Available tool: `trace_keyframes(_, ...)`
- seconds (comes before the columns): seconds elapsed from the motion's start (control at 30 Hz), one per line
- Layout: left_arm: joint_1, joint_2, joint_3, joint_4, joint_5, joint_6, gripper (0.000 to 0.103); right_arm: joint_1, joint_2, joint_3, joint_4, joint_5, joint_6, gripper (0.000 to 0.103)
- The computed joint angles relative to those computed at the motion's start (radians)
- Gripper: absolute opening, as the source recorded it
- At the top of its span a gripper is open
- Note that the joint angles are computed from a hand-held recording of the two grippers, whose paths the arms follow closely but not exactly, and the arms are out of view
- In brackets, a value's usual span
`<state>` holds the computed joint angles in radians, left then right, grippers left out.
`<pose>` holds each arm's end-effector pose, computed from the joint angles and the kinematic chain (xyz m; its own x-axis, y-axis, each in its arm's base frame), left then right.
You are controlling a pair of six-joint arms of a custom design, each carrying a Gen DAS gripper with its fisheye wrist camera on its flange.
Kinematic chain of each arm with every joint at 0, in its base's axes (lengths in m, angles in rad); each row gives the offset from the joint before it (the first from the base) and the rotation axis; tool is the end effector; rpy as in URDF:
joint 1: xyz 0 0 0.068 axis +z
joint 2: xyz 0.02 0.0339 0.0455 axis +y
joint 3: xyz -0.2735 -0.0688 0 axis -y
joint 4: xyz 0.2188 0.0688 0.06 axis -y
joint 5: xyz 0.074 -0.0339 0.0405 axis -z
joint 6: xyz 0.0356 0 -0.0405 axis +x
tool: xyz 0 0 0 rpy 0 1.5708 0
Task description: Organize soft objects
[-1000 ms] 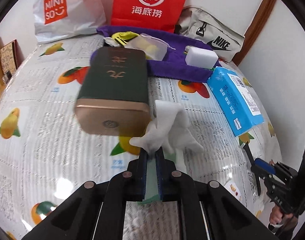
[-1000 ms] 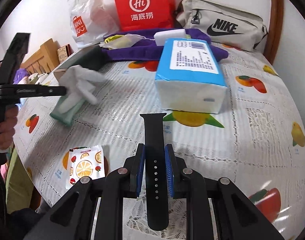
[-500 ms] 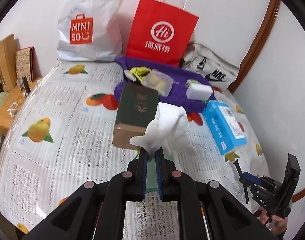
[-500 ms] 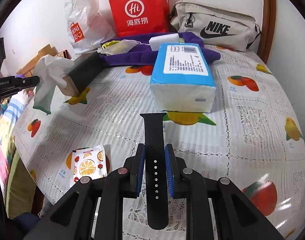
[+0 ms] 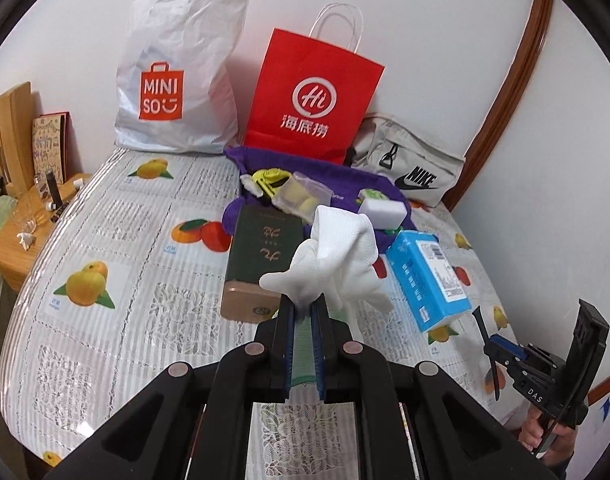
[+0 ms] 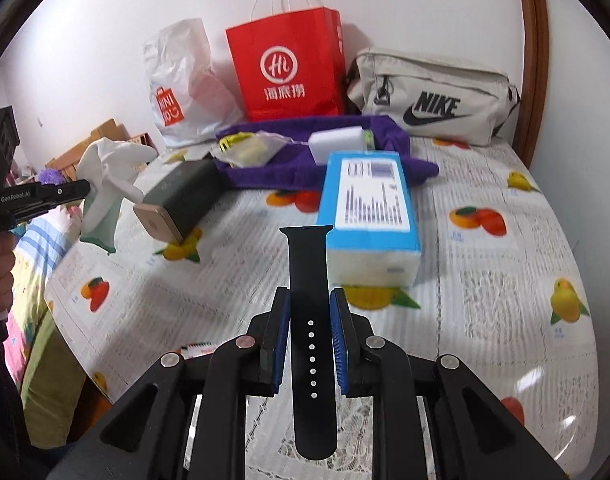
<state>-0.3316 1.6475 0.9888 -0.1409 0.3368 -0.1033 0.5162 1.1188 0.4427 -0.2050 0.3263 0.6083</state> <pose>0.3041 -0.1172 0.2226 -0.7285 0.1479 -0.6688 0.4523 0.8371 -0.3076 0.1598 0.0776 0.1863 -0.7164 0.2159 -0.6635 0.1453 0.9762 0.1607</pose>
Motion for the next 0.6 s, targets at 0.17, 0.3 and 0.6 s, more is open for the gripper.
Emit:
trace_keyframes(0.17,-0.011,-0.016,0.026,-0.009,-0.002,0.000,0.009,-0.070,0.023,0.043,0.017,-0.043,-0.069,0.020)
trace_keyframes(0.3,-0.035,-0.013,0.053,-0.013,-0.016,0.011,0.009,-0.150,0.068,0.087,0.046,-0.092,-0.139,0.020)
trace_keyframes(0.6,-0.104,0.071,0.149,-0.012,-0.085,0.025,0.009,-0.315,0.237,0.216,0.115,-0.194,-0.274,0.020)
